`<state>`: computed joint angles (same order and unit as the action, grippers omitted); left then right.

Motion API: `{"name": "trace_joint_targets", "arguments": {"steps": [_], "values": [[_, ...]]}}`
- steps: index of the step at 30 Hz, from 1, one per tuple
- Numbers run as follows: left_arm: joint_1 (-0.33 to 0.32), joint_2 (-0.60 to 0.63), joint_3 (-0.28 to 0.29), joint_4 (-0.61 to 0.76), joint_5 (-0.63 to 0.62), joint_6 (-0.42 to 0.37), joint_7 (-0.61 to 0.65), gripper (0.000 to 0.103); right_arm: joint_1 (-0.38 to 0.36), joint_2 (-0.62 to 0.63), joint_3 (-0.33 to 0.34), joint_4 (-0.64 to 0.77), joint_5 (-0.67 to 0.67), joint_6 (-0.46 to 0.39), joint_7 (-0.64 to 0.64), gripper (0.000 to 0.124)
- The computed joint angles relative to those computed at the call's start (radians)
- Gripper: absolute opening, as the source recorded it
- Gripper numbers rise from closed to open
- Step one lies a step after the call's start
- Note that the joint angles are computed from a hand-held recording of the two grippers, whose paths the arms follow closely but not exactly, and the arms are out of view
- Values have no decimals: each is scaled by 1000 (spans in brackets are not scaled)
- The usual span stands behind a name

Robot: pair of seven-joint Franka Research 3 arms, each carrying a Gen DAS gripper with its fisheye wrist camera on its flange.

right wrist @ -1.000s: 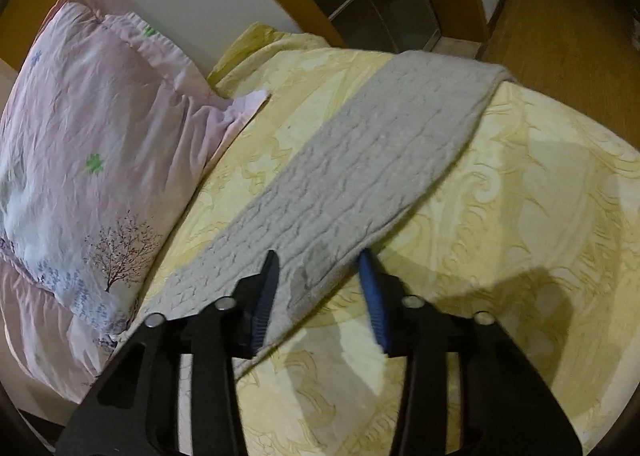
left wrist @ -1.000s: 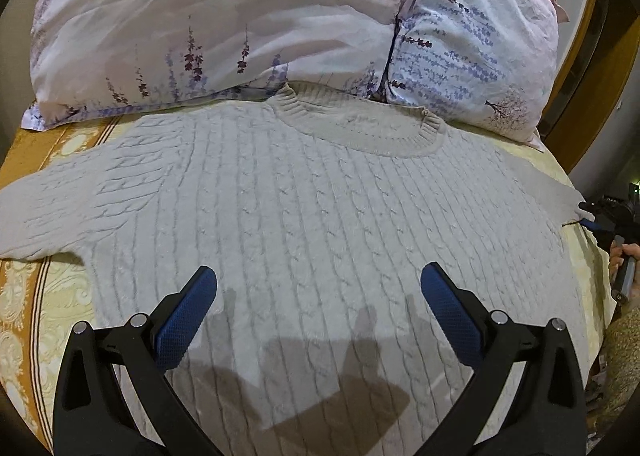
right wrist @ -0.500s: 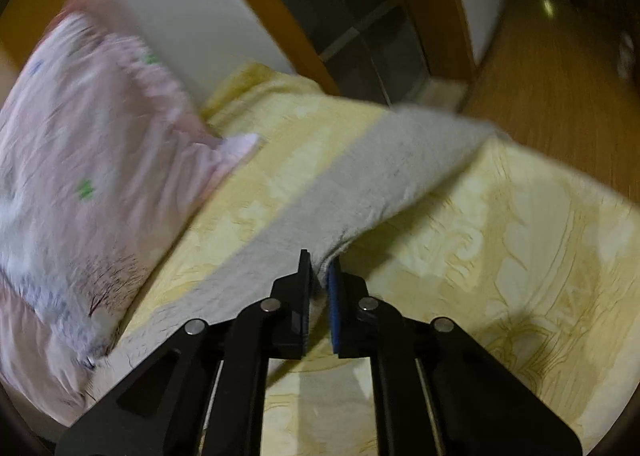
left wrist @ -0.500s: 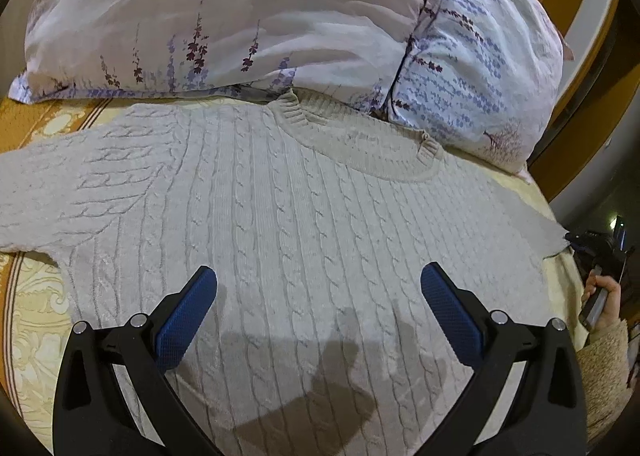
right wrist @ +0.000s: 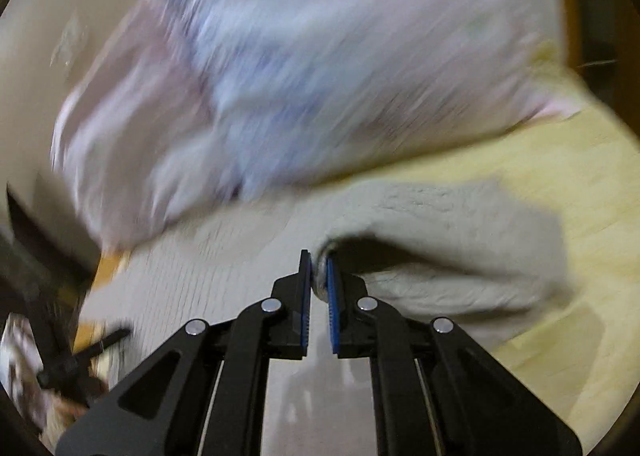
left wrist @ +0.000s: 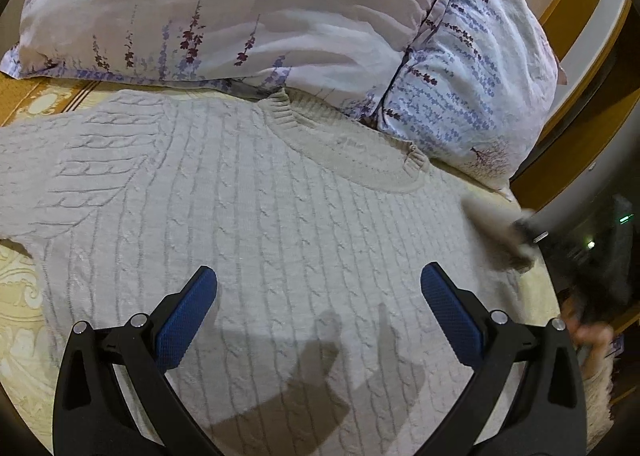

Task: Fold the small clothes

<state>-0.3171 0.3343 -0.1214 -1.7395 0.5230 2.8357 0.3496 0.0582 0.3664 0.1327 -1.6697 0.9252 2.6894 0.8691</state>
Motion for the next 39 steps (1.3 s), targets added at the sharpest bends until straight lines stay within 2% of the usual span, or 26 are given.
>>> {"name": "trace_joint_targets", "arguments": {"steps": [3, 7, 8, 10, 14, 16, 18, 20, 22, 25, 27, 28, 33, 35, 37, 38, 39], "values": [[20, 12, -23, 3, -38, 45, 33, 102, 26, 8, -5, -25, -50, -17, 40, 10], [27, 31, -42, 24, -90, 70, 98, 102, -27, 5, 23, -16, 79, -80, 16, 29], [26, 35, -43, 28, -98, 71, 109, 102, -38, -6, 24, -29, 122, -76, 5, 41], [22, 42, -40, 34, -112, 78, 120, 102, -44, -15, 13, -35, 183, -48, 7, 45], [23, 40, -37, 22, -144, 96, 130, 102, -53, 1, -23, -17, 209, -3, 108, 44], [20, 33, -29, 10, -150, 101, 121, 101, -34, 23, -44, -2, 163, 65, 193, 41], [26, 25, -30, -6, -162, 111, 119, 99, -14, 40, -65, 8, 71, 125, 271, 17], [23, 15, -21, -22, -163, 114, 105, 97, 11, 43, -80, 8, -27, 191, 315, 11], [22, -2, -12, -46, -157, 126, 88, 95, 4, 31, -41, 9, -54, 247, 273, 8], [-13, -34, 48, -83, -93, 140, -9, 95, -49, 8, 87, 24, 14, 285, 68, 8], [-19, -49, 68, -101, -54, 153, -70, 94, -38, 3, 132, 42, 31, 266, -49, 8], [-14, -52, 69, -107, -43, 166, -90, 93, -20, 4, 129, 48, 21, 245, -71, 8], [12, -58, 53, -127, -29, 216, -123, 89, 114, 85, 59, 131, -173, 95, 2, 7], [59, -50, 1, -138, -85, 246, -79, 86, 145, 113, 35, 149, -239, 56, 49, 7], [114, -37, -67, -142, -170, 262, -15, 84, 168, 152, 10, 188, -318, -30, 113, 9], [150, -26, -112, -141, -220, 273, 25, 83, 161, 152, 16, 183, -327, -52, 109, 13], [193, -9, -168, -135, -273, 283, 71, 82, 140, 133, 40, 145, -300, -23, 61, 21]]}}
